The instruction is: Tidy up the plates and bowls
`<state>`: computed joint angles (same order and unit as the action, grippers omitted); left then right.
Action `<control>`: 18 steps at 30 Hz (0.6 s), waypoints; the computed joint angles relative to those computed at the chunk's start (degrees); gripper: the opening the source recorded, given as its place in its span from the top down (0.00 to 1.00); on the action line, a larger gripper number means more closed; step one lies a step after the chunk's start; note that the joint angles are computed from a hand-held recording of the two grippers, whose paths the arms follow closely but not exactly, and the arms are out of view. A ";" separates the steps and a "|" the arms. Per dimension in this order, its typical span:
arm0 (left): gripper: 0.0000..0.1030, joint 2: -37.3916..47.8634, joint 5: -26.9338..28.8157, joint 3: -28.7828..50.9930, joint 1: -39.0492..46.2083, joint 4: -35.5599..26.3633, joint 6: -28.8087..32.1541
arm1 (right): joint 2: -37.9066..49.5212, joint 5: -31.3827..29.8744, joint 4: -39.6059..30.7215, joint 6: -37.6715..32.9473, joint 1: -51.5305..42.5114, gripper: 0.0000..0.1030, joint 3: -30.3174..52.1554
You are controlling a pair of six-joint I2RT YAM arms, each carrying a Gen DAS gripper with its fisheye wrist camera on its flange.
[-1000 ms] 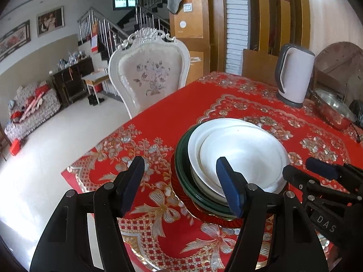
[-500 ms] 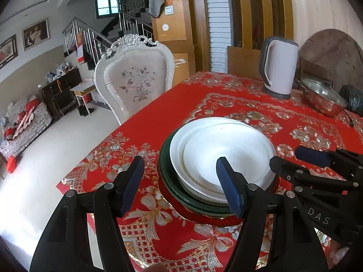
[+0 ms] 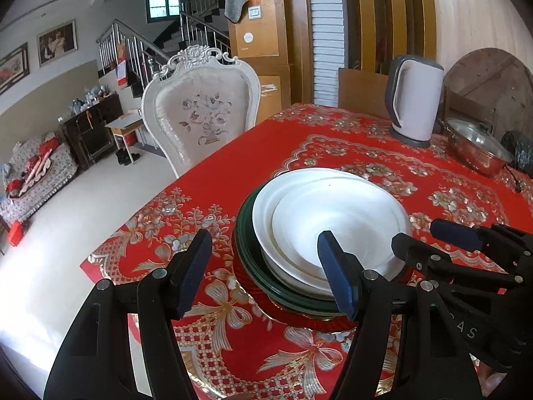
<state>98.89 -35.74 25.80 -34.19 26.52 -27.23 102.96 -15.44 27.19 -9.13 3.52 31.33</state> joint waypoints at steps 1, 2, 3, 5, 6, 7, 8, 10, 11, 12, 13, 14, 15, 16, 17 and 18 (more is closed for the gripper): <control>0.35 0.18 -0.10 -0.03 -0.10 0.04 -0.11 | 0.08 -0.03 0.19 0.04 0.04 0.52 -0.06; 0.35 0.44 -0.57 0.06 -0.40 -0.09 -0.34 | 0.16 0.06 0.35 0.06 0.15 0.52 -0.16; 0.35 0.38 -0.44 -0.18 -0.28 0.22 -0.14 | 0.26 0.15 0.41 0.05 0.28 0.52 -0.18; 0.35 0.39 0.29 -0.36 -0.12 0.26 -0.25 | 0.50 0.25 0.52 0.06 0.36 0.52 -0.20; 0.35 0.27 0.81 -0.44 0.12 0.17 -0.41 | 0.53 0.14 0.53 0.12 0.30 0.52 -0.19; 0.35 0.10 1.22 -0.56 0.27 0.16 -0.52 | 0.47 -0.03 0.56 0.17 0.21 0.52 -0.25; 0.35 -0.14 1.04 -0.70 0.16 0.19 -0.50 | 0.31 -0.04 0.62 0.17 0.12 0.52 -0.37; 0.35 -0.50 -0.34 -0.99 -0.54 0.46 -0.40 | 0.06 -0.10 0.77 0.11 0.02 0.52 -0.57; 0.35 -0.68 -0.84 -1.09 -0.84 0.62 -0.20 | -0.10 -0.19 0.83 0.12 -0.06 0.52 -0.70; 0.35 -0.85 -0.76 -1.23 -0.93 0.81 -0.09 | -0.18 -0.26 0.86 0.13 -0.09 0.52 -0.76; 0.35 -1.06 -0.58 -1.38 -0.87 0.93 -0.12 | -0.28 -0.31 0.85 0.14 -0.12 0.52 -0.82; 0.35 -1.31 -0.27 -1.56 -0.69 1.04 -0.25 | -0.32 -0.34 0.81 0.15 -0.13 0.52 -0.84; 0.35 -1.47 0.03 -1.78 -0.50 1.28 -0.21 | -0.41 -0.44 0.76 0.11 -0.18 0.52 -0.89; 0.35 -1.61 0.47 -2.01 -0.31 1.65 -0.11 | -0.31 -0.31 0.78 0.10 -0.12 0.52 -0.81; 0.35 -1.69 0.78 -2.19 -0.12 1.90 -0.09 | -0.37 -0.32 0.72 0.05 -0.13 0.52 -0.83; 0.35 -1.66 0.80 -2.19 -0.05 1.94 -0.11 | -0.47 -0.39 0.72 0.05 -0.18 0.52 -0.89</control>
<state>97.23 -34.94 23.61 -34.24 28.46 -27.34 102.48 -15.83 27.91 -9.08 3.34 30.44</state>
